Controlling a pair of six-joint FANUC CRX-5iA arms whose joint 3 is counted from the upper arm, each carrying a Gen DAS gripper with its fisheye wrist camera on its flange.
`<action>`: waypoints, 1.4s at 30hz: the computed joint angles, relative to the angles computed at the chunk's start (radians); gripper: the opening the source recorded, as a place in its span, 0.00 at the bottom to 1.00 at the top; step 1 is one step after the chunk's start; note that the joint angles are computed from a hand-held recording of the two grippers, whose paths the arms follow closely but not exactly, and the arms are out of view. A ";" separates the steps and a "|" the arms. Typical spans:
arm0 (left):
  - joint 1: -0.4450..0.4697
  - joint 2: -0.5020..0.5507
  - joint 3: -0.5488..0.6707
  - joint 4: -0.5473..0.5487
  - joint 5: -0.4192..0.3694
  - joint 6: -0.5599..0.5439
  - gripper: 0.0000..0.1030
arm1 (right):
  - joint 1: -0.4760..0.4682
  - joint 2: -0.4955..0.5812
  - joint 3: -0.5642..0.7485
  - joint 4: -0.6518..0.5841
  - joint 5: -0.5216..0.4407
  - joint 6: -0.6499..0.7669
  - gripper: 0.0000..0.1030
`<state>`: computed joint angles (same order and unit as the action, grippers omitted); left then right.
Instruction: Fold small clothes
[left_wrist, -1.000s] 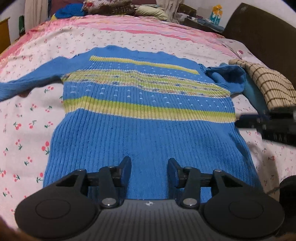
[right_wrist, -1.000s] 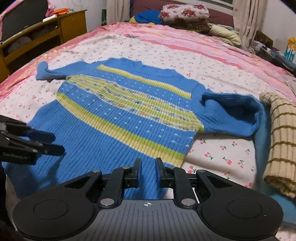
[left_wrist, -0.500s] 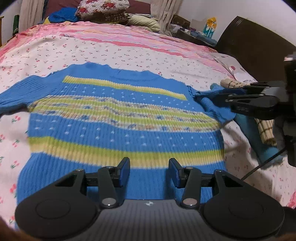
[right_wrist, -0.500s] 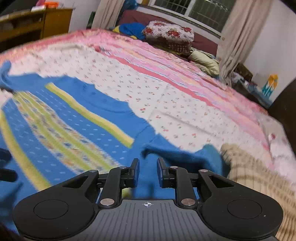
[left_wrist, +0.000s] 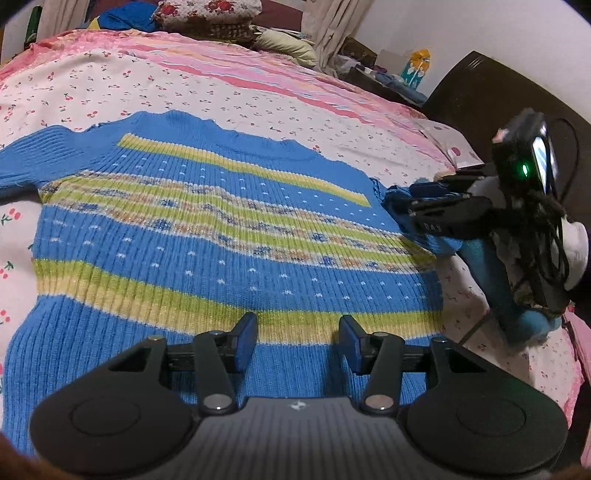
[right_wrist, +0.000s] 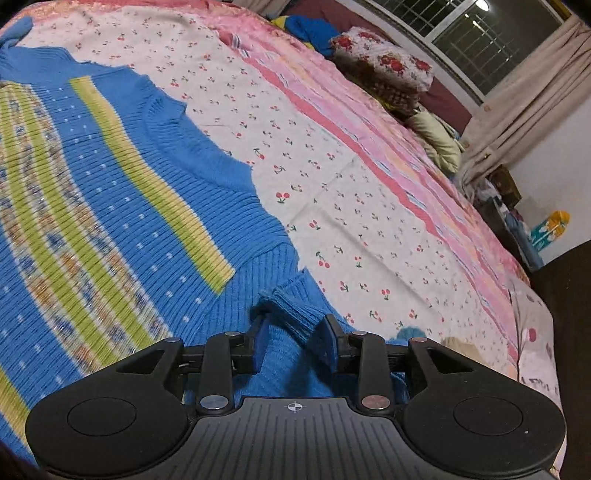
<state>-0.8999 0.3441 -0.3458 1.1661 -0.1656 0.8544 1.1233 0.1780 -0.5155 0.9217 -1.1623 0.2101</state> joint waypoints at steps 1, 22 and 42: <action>-0.008 -0.002 -0.008 0.045 0.005 -0.038 0.52 | -0.006 -0.005 0.007 -0.014 0.007 -0.006 0.25; -0.121 -0.024 -0.060 0.629 0.066 -0.526 0.53 | -0.027 -0.166 -0.017 0.014 0.125 -0.331 0.03; -0.207 -0.055 -0.042 1.161 0.133 -0.968 0.54 | -0.127 -0.054 0.078 0.250 0.515 -0.698 0.03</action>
<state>-1.1064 0.2894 -0.3873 2.3268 -0.0329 -0.1136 0.9968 0.1235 -0.4376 1.1719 -0.6477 -0.4881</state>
